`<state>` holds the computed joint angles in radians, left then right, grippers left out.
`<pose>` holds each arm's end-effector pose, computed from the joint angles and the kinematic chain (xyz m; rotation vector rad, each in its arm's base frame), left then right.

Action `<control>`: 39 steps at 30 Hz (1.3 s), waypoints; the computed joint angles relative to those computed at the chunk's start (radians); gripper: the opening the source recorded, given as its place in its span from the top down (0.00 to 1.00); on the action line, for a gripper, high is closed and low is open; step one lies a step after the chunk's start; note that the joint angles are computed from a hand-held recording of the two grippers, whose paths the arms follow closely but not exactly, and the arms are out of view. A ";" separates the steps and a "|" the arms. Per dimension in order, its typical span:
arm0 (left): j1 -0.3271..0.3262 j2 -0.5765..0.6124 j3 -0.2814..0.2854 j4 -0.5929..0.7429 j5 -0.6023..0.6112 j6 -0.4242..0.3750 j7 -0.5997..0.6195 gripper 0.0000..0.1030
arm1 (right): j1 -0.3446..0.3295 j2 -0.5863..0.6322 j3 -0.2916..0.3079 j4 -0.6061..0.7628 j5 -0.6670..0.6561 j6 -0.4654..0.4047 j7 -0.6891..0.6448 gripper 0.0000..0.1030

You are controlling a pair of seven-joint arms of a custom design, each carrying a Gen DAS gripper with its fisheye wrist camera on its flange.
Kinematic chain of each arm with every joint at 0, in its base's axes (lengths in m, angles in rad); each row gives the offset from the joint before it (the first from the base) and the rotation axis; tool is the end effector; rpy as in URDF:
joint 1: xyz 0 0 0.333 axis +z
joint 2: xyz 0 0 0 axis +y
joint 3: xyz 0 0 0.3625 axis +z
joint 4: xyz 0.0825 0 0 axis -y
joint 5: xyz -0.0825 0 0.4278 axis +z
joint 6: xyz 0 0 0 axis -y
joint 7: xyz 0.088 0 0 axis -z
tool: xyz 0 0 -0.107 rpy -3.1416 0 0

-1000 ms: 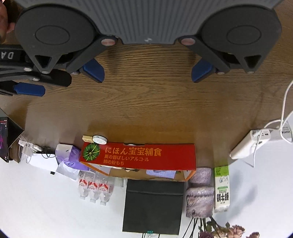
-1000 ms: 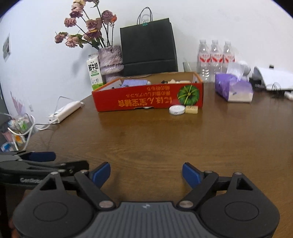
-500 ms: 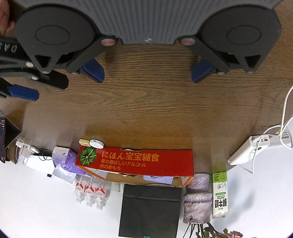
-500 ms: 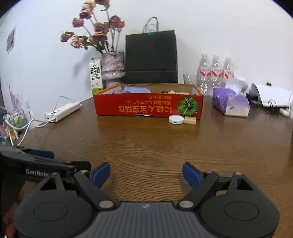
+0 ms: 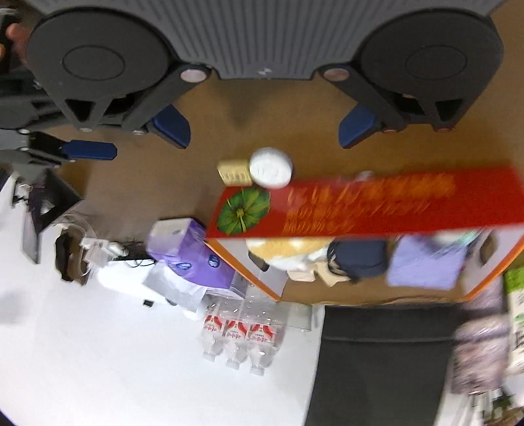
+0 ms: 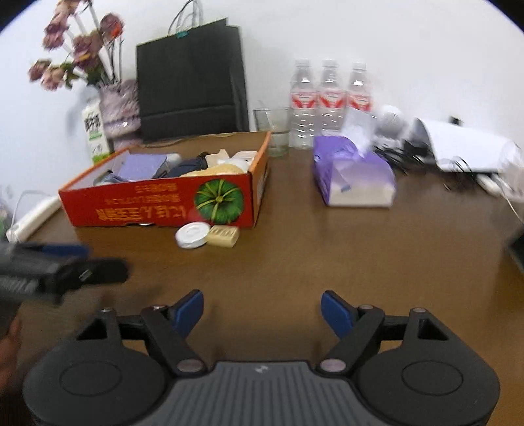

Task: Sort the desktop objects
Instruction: 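Grasp the white round tin with the left tool while the right tool grasps the yellow block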

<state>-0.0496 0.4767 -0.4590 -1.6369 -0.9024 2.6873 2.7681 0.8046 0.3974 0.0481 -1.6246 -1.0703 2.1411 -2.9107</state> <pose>0.7103 -0.3012 0.4401 -0.9201 2.5304 -1.3645 0.5232 0.5346 0.4468 -1.3452 2.0104 -0.9353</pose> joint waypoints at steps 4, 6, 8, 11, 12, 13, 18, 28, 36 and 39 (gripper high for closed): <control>-0.103 0.111 0.074 0.143 0.185 0.002 -0.189 0.17 | -0.082 -0.001 -0.004 -0.019 0.033 0.128 -0.213 0.32; -0.093 0.140 0.058 0.177 0.216 -0.011 -0.221 0.29 | -0.110 0.000 -0.011 -0.031 0.045 0.201 -0.293 0.32; -0.064 0.146 0.026 0.177 0.237 -0.024 -0.202 0.64 | -0.137 0.006 -0.018 -0.039 0.062 0.297 -0.352 0.37; -0.013 0.135 -0.012 0.164 0.223 -0.067 -0.171 0.87 | -0.160 0.047 -0.033 -0.001 0.090 0.421 -0.458 0.42; -0.008 0.129 -0.012 0.154 0.218 -0.060 -0.171 0.88 | -0.153 0.067 -0.046 0.022 0.089 0.434 -0.476 0.43; -0.004 0.120 -0.008 0.139 0.216 -0.049 -0.170 0.88 | -0.144 0.086 -0.059 0.048 0.093 0.439 -0.491 0.43; 0.042 0.091 -0.043 0.089 0.154 -0.012 -0.091 0.46 | -0.086 0.118 -0.126 0.083 0.082 0.478 -0.480 0.76; -0.082 0.127 0.012 0.103 0.312 0.156 -0.202 0.56 | 0.015 0.010 -0.094 -0.035 0.006 0.171 -0.129 0.76; 0.143 -0.019 -0.153 -0.126 0.194 0.164 -0.123 0.61 | 0.056 0.028 -0.020 0.018 -0.056 -0.021 0.121 0.78; 0.229 -0.123 -0.177 -0.243 0.041 0.152 -0.027 0.61 | 0.093 0.056 -0.008 0.062 -0.079 -0.078 0.141 0.78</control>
<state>0.1792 0.3536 -0.6359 -1.8798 -0.8613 2.8396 2.7410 0.8977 0.4539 0.0405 -1.5625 -1.1495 2.0630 -2.7699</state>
